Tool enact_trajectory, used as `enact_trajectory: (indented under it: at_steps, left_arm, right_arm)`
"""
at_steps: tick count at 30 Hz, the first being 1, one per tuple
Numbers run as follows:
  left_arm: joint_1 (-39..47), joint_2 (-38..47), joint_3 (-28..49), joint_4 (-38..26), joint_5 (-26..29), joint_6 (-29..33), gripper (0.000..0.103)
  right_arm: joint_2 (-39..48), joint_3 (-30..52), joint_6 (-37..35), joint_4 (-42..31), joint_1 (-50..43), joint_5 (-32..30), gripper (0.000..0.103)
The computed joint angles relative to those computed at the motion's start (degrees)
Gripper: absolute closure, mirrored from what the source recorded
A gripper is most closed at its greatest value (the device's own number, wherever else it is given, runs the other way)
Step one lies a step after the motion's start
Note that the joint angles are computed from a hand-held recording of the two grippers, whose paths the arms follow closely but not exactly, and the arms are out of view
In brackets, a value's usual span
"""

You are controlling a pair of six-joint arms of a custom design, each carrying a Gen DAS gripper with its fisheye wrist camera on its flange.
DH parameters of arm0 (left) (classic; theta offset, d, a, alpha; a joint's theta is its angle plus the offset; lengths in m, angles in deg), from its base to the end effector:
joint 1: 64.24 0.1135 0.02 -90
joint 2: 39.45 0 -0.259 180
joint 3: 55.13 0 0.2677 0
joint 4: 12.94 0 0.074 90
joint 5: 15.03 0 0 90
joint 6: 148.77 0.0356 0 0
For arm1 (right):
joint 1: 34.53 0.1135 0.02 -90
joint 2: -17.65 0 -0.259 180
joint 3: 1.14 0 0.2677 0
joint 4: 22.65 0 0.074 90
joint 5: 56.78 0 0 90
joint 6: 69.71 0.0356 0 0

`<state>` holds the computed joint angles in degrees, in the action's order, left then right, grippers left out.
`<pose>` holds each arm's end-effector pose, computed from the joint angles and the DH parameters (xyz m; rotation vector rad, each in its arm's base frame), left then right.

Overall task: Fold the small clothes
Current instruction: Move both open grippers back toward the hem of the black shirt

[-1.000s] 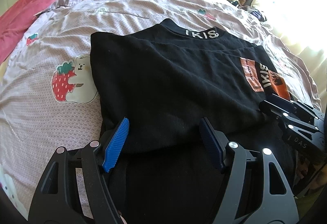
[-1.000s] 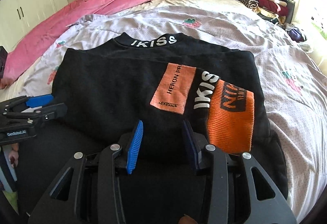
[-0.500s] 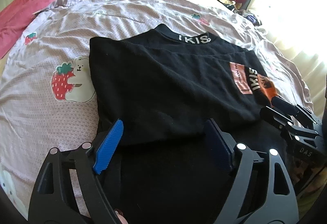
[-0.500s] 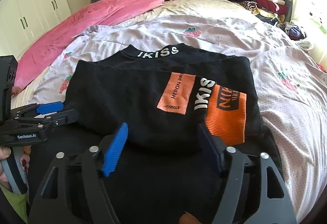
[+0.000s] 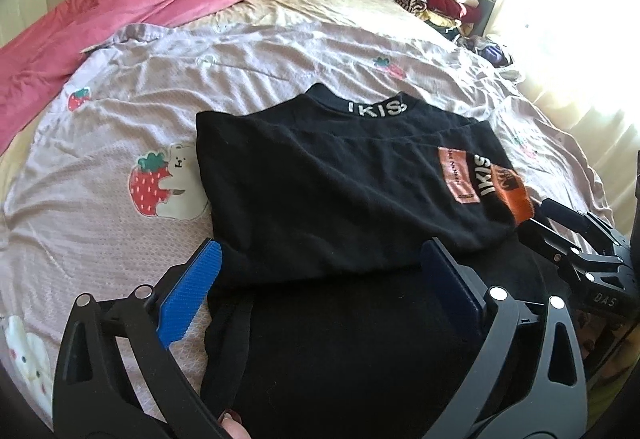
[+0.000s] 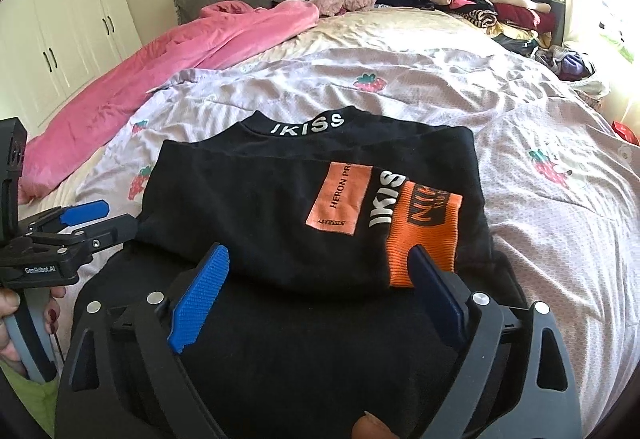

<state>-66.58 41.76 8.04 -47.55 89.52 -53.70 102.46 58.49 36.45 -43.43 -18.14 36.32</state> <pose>0.3001 -0.0212 0.2003 0.2659 2.4574 -0.2953 0.3027 0.0870 0.1788 0.0213 2.3813 0.2080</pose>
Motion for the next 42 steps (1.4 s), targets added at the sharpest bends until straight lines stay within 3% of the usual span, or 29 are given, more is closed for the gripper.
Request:
enact_trajectory:
  at_steps: [25,42]
  left_arm:
    - [2.3,-17.6,-9.0,-1.9,1.5,-1.6,0.01]
    - [6.6,-28.7,-13.8,-7.6,2.8,-0.4,0.01]
  right_arm:
    - [-14.2,-4.1,0.1,-6.0,3.2,3.6,0.009]
    - [-23.6,-6.2,0.1,-12.5,6.5,5.4,0.009]
